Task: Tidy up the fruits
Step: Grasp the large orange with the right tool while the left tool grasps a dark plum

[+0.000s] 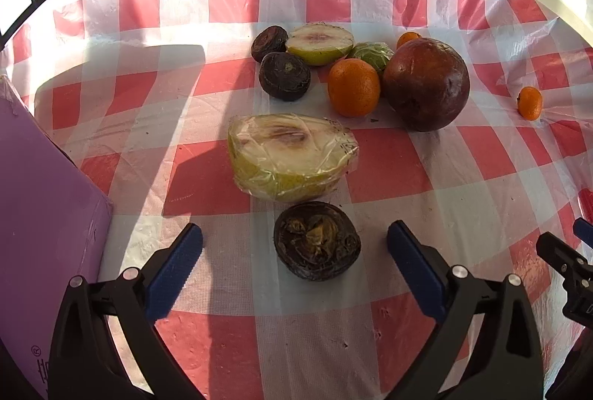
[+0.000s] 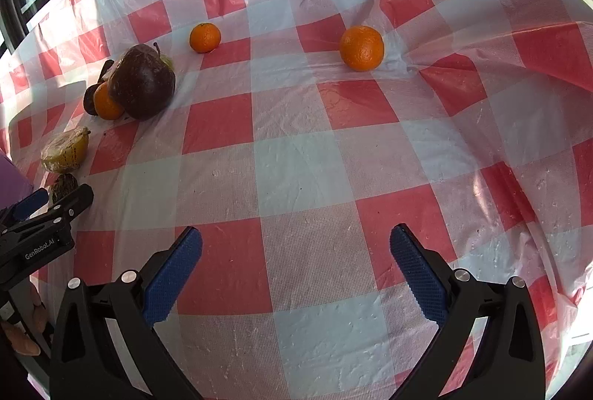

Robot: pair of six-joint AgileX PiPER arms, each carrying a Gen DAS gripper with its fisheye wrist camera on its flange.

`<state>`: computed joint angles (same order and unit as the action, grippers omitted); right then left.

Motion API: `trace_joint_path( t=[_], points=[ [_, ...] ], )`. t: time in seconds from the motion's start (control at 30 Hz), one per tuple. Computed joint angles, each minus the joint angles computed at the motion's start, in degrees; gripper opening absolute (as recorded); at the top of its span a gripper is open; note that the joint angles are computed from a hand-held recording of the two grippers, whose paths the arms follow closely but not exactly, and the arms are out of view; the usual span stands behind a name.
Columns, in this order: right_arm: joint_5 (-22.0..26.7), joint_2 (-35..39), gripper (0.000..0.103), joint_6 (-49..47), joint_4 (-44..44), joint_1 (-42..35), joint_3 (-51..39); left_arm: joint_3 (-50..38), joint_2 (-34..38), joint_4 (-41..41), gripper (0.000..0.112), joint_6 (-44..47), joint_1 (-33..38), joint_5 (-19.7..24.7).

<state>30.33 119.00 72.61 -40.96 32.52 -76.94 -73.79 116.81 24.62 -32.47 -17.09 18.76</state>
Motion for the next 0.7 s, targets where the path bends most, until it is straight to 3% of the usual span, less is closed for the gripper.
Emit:
trace_joint_path(
  t=[0.07,0.13,0.17,0.4,0.47,0.5,0.57,0.6,0.63,0.67,0.7],
  points=[
    [1.0,2.7,0.097,-3.7,2.1,-3.1,-5.3,1.8,-1.1,2.0,0.067,-0.3,-0.4,-2.6],
    [2.1,5.8,0.097,-6.7,3.9,-6.4,-11.2,3.0,-1.8,3.6,0.053,-0.4,-1.3,-3.9],
    [3.1,7.7,0.097,-8.6,5.3,-7.8,-14.8,3.5,-2.0,6.0,0.052,-3.0,-1.8,-4.0],
    [16.2,24.0,0.09,-23.3,14.2,-13.8,-46.0,5.1,-2.6,7.8,0.051,-6.1,-1.7,-5.4],
    [20.5,27.9,0.077,-26.8,16.3,-14.3,-53.5,5.5,-2.9,7.4,0.052,-5.9,-1.6,-5.6],
    [20.9,28.2,0.076,-26.3,15.9,-14.2,-54.0,5.5,-3.0,7.5,0.052,-6.0,-1.7,-5.6],
    [17.9,25.9,0.054,-26.1,16.3,-14.0,-49.9,5.6,-3.0,6.8,0.054,-5.3,-1.6,-5.8],
    [17.7,24.8,0.05,-24.8,14.8,-13.4,-47.9,5.3,-2.9,4.2,0.058,-2.5,-1.5,-5.8],
    [17.0,23.2,0.045,-22.9,13.2,-12.6,-45.0,5.1,-2.7,1.1,0.07,0.8,-1.3,-5.8],
    [15.0,21.2,0.045,-21.4,12.8,-12.3,-40.9,4.6,-2.4,-0.6,0.078,2.7,-1.3,-5.3],
    [13.2,19.2,0.045,-19.5,12.1,-12.1,-37.1,4.3,-2.2,-0.6,0.079,3.1,-1.5,-5.0]
  ],
)
